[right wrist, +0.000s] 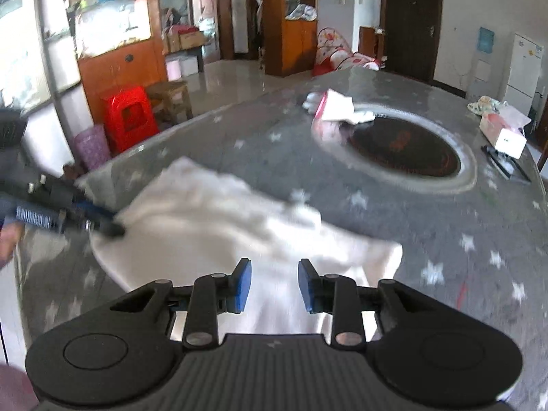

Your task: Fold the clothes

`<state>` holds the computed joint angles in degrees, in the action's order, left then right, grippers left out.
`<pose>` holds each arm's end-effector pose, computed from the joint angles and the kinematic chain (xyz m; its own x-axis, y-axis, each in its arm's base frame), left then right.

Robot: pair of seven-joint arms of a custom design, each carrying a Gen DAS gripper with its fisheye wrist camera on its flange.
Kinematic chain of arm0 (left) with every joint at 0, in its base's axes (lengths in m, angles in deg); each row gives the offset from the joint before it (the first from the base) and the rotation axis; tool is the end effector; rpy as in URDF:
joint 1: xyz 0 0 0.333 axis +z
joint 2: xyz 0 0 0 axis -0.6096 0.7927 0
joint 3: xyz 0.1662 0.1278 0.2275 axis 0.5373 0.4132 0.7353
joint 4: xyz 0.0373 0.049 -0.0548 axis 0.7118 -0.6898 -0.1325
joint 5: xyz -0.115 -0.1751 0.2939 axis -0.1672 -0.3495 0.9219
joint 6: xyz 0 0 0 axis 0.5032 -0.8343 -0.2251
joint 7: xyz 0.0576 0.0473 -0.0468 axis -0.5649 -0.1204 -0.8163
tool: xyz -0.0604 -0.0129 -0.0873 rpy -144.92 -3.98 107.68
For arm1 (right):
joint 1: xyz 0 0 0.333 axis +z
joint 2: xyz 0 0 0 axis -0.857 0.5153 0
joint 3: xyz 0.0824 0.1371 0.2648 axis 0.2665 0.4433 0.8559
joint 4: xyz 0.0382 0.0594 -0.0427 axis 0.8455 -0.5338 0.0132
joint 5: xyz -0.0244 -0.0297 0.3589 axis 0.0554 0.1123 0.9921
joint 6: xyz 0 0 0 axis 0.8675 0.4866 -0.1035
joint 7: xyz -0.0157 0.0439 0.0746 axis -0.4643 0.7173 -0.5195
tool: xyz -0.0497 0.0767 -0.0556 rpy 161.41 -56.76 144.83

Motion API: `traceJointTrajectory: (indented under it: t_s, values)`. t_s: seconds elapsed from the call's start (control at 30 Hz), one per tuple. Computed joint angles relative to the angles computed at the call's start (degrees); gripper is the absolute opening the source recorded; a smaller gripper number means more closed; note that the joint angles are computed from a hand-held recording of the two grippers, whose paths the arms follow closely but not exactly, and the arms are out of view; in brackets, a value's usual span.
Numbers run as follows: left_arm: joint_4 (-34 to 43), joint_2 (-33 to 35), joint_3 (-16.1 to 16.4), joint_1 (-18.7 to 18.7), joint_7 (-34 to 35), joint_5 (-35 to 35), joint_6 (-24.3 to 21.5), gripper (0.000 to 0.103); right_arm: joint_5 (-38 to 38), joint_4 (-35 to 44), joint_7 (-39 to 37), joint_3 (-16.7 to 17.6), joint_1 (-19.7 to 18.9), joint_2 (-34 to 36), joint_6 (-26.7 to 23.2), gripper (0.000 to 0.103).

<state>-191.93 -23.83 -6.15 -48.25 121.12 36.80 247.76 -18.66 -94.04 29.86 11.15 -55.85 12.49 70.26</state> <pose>0.5626 -0.0993 0.3397 0.0922 -0.9444 0.3155 -0.6832 -0.2905 -0.6699 0.7348 0.1403 0.3733 0.8943 -0.4465 -0.0279 -0.3292 -0.6146 -0.7169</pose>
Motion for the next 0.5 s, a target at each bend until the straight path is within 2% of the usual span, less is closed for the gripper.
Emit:
traceJointTrajectory:
  t_s: [0.1, 0.33, 0.43, 0.5]
  values:
    - [-0.81, -0.79, -1.16, 1.22, -0.3, 0.93, -0.35, 0.026, 0.43, -4.4, -2.32, -0.21, -0.84, -2.18, 0.92, 0.032]
    - [-1.99, -1.82, -2.83, 2.7, -0.99, 2.48, -0.53, 0.026, 2.21, -8.74, -4.24, -0.47, -1.8, -4.04, 1.75, 0.032]
    - [-2.79, -2.45, -4.96, 4.83, -1.71, 4.31, -0.49, 0.026, 2.03, -10.25, -4.63, -0.97, -1.86, -5.18, 0.97, 0.032]
    - [-3.37, -2.85, -7.61, 7.59, -2.82, 6.47, -0.36, 0.026, 2.1, -11.87, -5.08, -1.31, -2.11, -6.36, 0.36, 0.032]
